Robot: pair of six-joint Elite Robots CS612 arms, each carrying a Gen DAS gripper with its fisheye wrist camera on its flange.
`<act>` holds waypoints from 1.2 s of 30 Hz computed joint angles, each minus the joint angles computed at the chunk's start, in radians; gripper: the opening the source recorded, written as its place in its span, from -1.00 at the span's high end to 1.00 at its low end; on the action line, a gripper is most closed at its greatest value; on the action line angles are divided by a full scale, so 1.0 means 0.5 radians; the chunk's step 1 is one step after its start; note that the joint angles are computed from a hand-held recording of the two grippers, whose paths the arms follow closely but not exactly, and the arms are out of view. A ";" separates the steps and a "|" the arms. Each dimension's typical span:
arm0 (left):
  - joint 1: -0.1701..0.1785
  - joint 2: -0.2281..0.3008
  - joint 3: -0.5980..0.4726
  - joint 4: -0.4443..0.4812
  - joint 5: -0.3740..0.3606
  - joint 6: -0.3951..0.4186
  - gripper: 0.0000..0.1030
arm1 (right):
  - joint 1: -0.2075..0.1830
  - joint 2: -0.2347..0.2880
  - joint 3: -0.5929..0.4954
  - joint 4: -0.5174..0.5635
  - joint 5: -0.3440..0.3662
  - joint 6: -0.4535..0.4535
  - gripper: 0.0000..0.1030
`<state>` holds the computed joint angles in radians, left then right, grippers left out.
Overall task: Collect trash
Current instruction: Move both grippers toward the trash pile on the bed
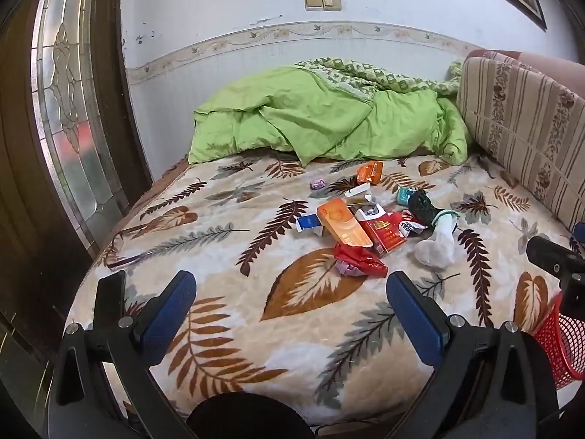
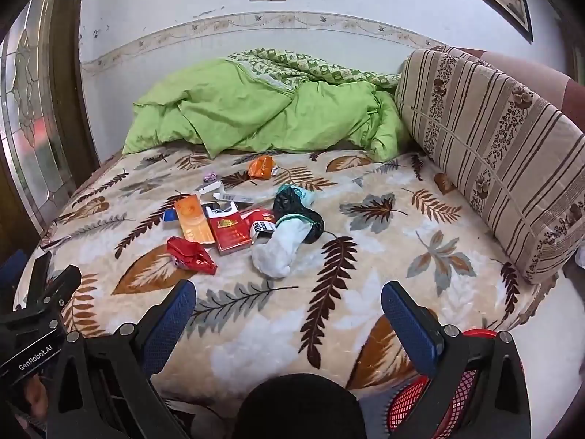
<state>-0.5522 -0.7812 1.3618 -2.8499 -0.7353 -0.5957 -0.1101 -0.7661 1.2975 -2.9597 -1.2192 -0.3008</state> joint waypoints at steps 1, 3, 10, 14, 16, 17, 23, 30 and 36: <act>0.001 0.003 -0.005 0.004 -0.002 -0.002 -1.00 | -0.001 0.001 -0.005 0.004 -0.010 -0.009 -0.98; 0.000 0.003 -0.002 0.004 0.004 0.003 -1.00 | -0.006 0.005 -0.017 0.002 -0.030 -0.018 -0.98; 0.019 0.020 -0.048 0.091 -0.055 -0.031 -1.00 | 0.011 0.035 -0.056 0.026 -0.079 -0.032 -0.98; 0.026 0.034 -0.071 0.105 -0.079 -0.019 -1.00 | 0.017 0.040 -0.068 0.062 -0.084 -0.032 -0.98; 0.029 0.042 -0.084 0.112 -0.088 -0.009 -1.00 | 0.023 0.045 -0.072 0.068 -0.095 -0.049 -0.98; 0.029 0.045 -0.087 0.112 -0.090 -0.007 -1.00 | 0.024 0.046 -0.074 0.073 -0.097 -0.051 -0.98; 0.029 0.052 -0.099 0.123 -0.090 -0.011 -1.00 | 0.030 0.056 -0.107 0.135 -0.121 -0.049 -0.98; 0.027 0.061 -0.116 0.140 -0.088 -0.014 -1.00 | 0.031 0.081 -0.130 0.134 -0.096 -0.024 -0.98; 0.027 0.082 -0.142 0.163 -0.104 -0.023 -1.00 | 0.034 0.090 -0.146 0.167 -0.104 -0.039 -0.98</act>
